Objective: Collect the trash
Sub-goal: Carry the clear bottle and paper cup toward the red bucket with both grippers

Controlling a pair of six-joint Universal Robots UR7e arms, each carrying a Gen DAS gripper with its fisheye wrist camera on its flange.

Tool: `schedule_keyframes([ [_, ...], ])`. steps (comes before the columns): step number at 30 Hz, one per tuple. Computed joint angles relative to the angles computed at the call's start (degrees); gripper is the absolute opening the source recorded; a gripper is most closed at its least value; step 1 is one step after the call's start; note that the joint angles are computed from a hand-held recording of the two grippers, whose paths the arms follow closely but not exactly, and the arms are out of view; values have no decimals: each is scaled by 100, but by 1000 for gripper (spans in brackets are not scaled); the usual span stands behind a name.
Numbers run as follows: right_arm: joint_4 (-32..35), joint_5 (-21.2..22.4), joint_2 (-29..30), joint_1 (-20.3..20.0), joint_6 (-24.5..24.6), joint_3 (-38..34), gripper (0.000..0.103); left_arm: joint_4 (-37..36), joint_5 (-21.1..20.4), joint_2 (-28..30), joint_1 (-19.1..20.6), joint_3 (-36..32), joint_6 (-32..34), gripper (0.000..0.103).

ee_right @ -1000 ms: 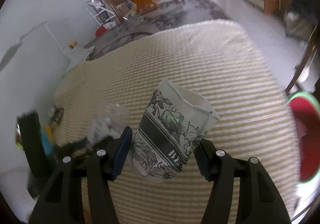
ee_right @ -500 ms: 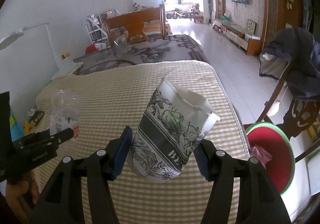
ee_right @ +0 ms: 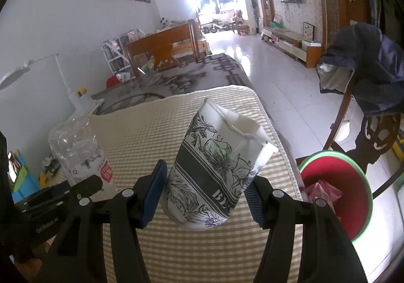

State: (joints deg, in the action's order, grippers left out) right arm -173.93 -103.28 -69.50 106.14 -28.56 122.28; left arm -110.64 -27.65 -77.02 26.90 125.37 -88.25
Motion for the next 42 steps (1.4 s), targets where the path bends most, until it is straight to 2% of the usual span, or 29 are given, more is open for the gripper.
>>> schedule_keyframes([
  [8, -130, 252, -433, -155, 92, 113, 57, -701, 10, 287, -32, -129, 632, 51],
  [17, -474, -111, -713, -277, -173, 226, 57, -1833, -28, 870, 24, -422, 1769, 51],
  [21, -352, 13, -837, -456, -27, 197, 57, -2184, -72, 1097, 48, -563, 2189, 51],
  [36, -475, 4, -1013, -847, 80, 132, 57, -3016, -195, 1679, 133, -1035, 3306, 51],
  [42, -571, -110, -1010, -1055, 89, 96, 57, -3436, -516, 1957, 217, -1225, 3744, 51],
])
